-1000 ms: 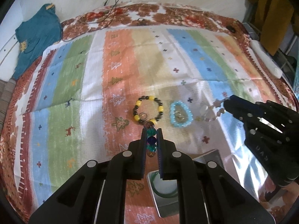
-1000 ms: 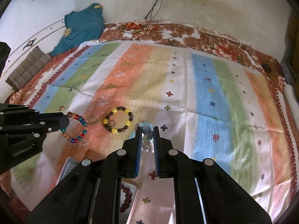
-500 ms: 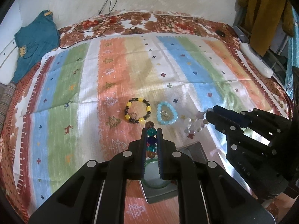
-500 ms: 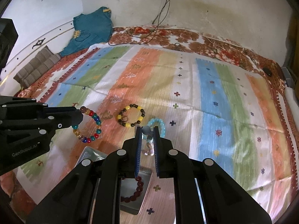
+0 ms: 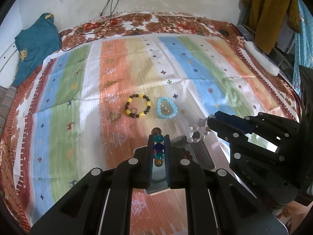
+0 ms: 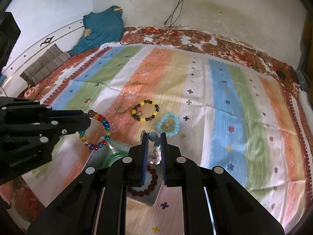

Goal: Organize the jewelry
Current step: 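Carry the multicolour bracelet with the left tool while the right tool carries the clear bracelet toward the tin, then open the right tool over the tin while the left tool opens to drop the multicolour bracelet, then move the left tool to the yellow-black bracelet while the right tool approaches the light-blue bracelet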

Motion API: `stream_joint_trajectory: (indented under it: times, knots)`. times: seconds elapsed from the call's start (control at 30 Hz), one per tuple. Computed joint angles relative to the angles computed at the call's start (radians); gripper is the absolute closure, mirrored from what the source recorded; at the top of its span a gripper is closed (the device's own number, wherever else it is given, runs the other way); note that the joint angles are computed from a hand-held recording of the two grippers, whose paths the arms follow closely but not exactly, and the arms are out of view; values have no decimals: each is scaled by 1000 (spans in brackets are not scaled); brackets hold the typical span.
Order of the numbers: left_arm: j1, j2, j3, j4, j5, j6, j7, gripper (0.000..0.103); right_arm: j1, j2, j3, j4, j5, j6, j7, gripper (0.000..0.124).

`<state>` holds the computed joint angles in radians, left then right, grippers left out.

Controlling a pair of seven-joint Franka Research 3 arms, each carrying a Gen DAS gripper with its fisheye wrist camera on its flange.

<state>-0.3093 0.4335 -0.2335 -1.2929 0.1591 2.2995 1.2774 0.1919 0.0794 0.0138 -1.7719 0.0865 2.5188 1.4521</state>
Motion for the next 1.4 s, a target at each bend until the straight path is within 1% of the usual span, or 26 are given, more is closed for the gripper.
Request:
stream_joint_trajectory:
  times: [0.1, 0.17, 0.2, 0.23, 0.3, 0.37, 0.5, 0.57, 0.63, 0.77, 0.87, 0.9, 0.93, 1.0, 1.07, 1.1, 1.17, 1.23, 1.33, 1.4]
  knots:
    - [4, -32, -3, -49, -9, 21, -10, 93, -1, -12, 2, -11, 15, -16, -16, 111]
    - [3, -55, 3, -80, 1, 39, -32, 93, -1, -21, 1, -20, 4, -24, -10, 108]
    - [5, -61, 3, -89, 1, 43, -39, 92, -1, -24, 1, -24, -3, -26, -11, 103]
    - [8, -65, 3, -94, -1, 45, -45, 91, -1, -27, 1, -28, -14, -24, -4, 95]
    - [10, -67, 8, -100, 7, 41, -64, 91, -1, -26, -1, -28, -34, -24, 11, 91]
    - [14, -66, 10, -100, 9, 34, -77, 91, -3, -19, -3, -20, -47, -33, 25, 91]
    - [23, -56, 14, -91, 8, 21, -98, 84, -8, -8, -7, -8, -59, -48, 40, 90]
    - [28, -52, 14, -88, 6, 19, -104, 83, -10, -3, -8, -1, -53, -50, 40, 89]
    - [33, -48, 14, -87, 2, 18, -108, 78, -12, 6, -10, 9, -56, -52, 48, 85]
    - [31, -24, 22, -60, 16, -5, -127, 76, -13, 32, -15, 37, -68, -68, 68, 84]
    - [27, -1, 29, -32, 29, -25, -144, 70, -14, 49, -19, 57, -68, -83, 74, 84]
    - [27, 3, 30, -28, 33, -26, -148, 67, -15, 54, -20, 62, -67, -86, 75, 83]
    - [25, 7, 32, -23, 38, -27, -153, 59, -16, 59, -22, 68, -67, -90, 79, 82]
    - [22, 12, 35, -17, 53, -21, -156, 53, -17, 66, -24, 78, -64, -95, 84, 79]
    - [16, 22, 40, -4, 73, -18, -156, 50, -18, 76, -25, 93, -62, -107, 88, 79]
    - [14, 30, 42, 7, 79, -24, -157, 47, -18, 82, -27, 101, -64, -112, 90, 79]
    - [13, 46, 44, 27, 83, -27, -159, 45, -17, 95, -29, 117, -71, -120, 93, 77]
    - [12, 61, 48, 46, 86, -32, -168, 42, -16, 107, -29, 128, -76, -120, 86, 71]
    - [7, 86, 56, 75, 99, -45, -178, 36, -16, 125, -30, 147, -73, -129, 77, 68]
    - [4, 107, 60, 103, 107, -62, -175, 36, -15, 137, -31, 163, -72, -135, 72, 66]
